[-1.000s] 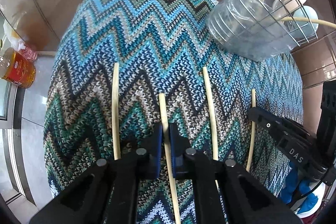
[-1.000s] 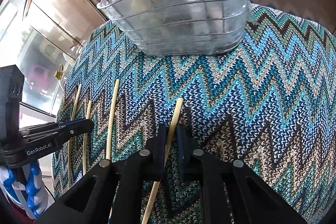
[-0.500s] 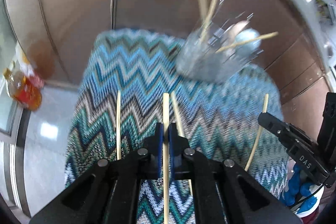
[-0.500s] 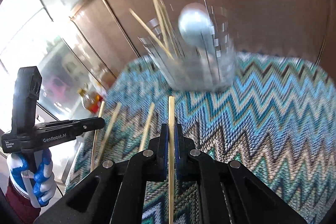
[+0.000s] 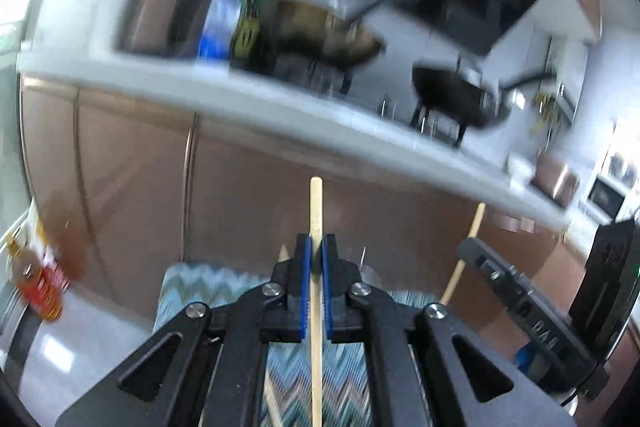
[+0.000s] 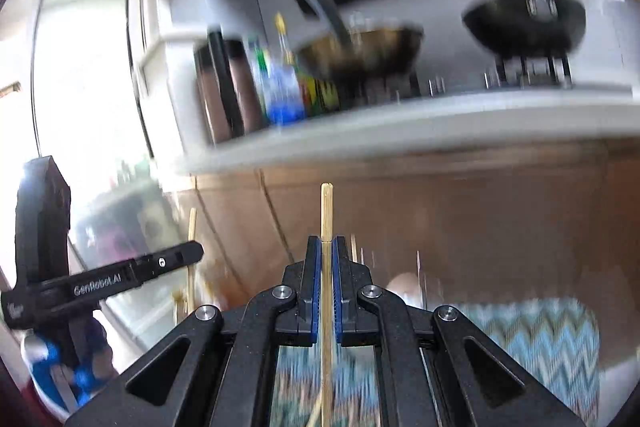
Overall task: Organize utensils
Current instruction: 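Lift both held chopsticks and carry them over the clear utensil holder, then open both tools to drop the chopsticks into the holder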
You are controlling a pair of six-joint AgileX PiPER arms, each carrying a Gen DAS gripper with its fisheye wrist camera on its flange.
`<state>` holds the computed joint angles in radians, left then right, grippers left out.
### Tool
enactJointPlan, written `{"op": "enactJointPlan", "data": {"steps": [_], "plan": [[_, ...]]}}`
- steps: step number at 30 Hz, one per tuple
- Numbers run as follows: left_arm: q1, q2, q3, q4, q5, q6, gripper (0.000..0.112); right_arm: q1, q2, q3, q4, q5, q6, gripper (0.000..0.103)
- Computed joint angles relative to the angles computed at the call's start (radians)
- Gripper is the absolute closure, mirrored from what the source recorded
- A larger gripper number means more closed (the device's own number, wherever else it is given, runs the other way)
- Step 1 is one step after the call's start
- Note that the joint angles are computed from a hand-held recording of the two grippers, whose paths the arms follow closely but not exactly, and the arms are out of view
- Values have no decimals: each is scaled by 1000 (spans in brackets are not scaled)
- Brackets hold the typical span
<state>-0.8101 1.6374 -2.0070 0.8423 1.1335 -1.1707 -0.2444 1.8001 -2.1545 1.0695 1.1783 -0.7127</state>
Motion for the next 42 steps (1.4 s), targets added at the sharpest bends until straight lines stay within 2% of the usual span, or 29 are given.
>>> {"op": "enactJointPlan", "data": {"steps": [3,6,9,14,23,24,26,28,33,37,39,41,42], "plan": [[31,82,-96,121,-41,-48,108,65,96,-134,-7,-95,19,98],[79,168,-159,200,-99,-95,108,107,191,-237,-31,-147,24,98],[127,254,-210,236,-153,-118,108,144,274,-288,-57,-190,11,98],[156,371,-273,267,-171,-170,107,167,396,-386,-70,-206,13,98],[179,403,-168,312,-207,-299,106,174,342,-177,-16,-290,-143,97],[181,390,-144,315,-216,-315,106,171,333,-159,-11,-295,-150,96],[180,365,-108,323,-220,-341,104,166,328,-158,-7,-294,-148,87],[175,335,-81,331,-212,-352,101,159,305,-139,2,-299,-150,77],[139,248,-28,354,-165,-330,97,127,214,-73,19,-292,-147,77],[71,148,36,370,-76,-280,97,91,115,11,21,-269,-141,77],[39,111,50,365,-28,-253,92,66,48,75,29,-255,-153,77],[-13,60,89,389,38,-253,80,42,-17,136,35,-236,-160,77],[-44,37,108,410,78,-260,79,29,-46,167,38,-227,-166,77]]}}
